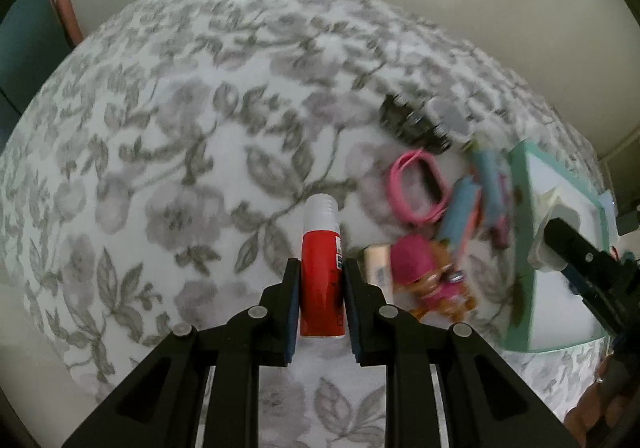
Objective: Organize rigid objects
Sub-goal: 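Carry both items over the tray and open both grippers to release them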
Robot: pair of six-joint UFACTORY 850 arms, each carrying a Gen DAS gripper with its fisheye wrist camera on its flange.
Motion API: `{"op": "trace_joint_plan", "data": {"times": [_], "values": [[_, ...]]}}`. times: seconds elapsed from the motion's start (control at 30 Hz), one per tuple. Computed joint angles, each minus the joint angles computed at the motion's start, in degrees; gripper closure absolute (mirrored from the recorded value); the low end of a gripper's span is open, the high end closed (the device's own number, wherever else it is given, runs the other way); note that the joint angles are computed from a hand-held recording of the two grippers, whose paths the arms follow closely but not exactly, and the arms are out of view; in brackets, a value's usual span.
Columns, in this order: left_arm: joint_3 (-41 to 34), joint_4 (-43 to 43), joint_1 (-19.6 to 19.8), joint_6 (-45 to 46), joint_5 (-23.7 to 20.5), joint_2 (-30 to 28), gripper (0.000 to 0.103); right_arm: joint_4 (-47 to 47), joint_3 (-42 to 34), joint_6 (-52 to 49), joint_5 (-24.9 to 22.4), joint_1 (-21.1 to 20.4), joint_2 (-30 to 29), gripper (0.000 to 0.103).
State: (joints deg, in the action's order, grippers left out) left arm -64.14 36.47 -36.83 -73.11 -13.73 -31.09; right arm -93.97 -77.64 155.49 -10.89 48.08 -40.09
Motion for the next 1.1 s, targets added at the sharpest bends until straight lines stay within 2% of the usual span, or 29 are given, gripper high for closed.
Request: {"op": "trace_joint_plan", "data": {"times": [0.07, 0.17, 0.3, 0.43, 0.57, 0.7, 0.87, 1.1], "values": [[-0.9, 1.6, -0.6, -0.8, -0.8, 0.6, 0.082, 0.2, 1.0, -0.2, -2.0, 0.3, 1.2, 0.054], [-3.1, 2.3, -1.6, -0.5, -1.9, 1.4, 0.082, 13.2, 1.6, -12.7, -6.3, 0.8, 2.7, 0.054], [-7.2, -0.3, -3.4, 3.4, -3.1, 0.6, 0.082, 24.2, 2.6, -22.3, -12.3, 1.3, 4.6, 0.054], [-11.9, -4.7, -5.9, 8.7, -3.9, -1.6, 0.082, 24.5, 6.4, -18.6, -14.6, 0.8, 7.5, 0.054], [-16.4, -9.3, -8.0, 13.9, -4.5, -4.1, 0.082, 26.9, 9.3, -18.6, -20.1, 0.7, 9.9, 0.054], [-19.8, -13.0, -9.9, 17.7, -5.0, -6.4, 0.082, 26.8, 12.6, -15.2, -23.5, 0.4, 12.4, 0.054], [-24.8, -18.3, -12.0, 23.2, -6.5, -10.2, 0.082, 31.7, 15.4, -15.7, -29.8, -0.1, 14.4, 0.054], [-28.8, -23.0, -13.5, 29.6, -7.1, -14.3, 0.082, 36.4, 18.9, -15.2, -33.2, -1.4, 15.9, 0.054]]}}
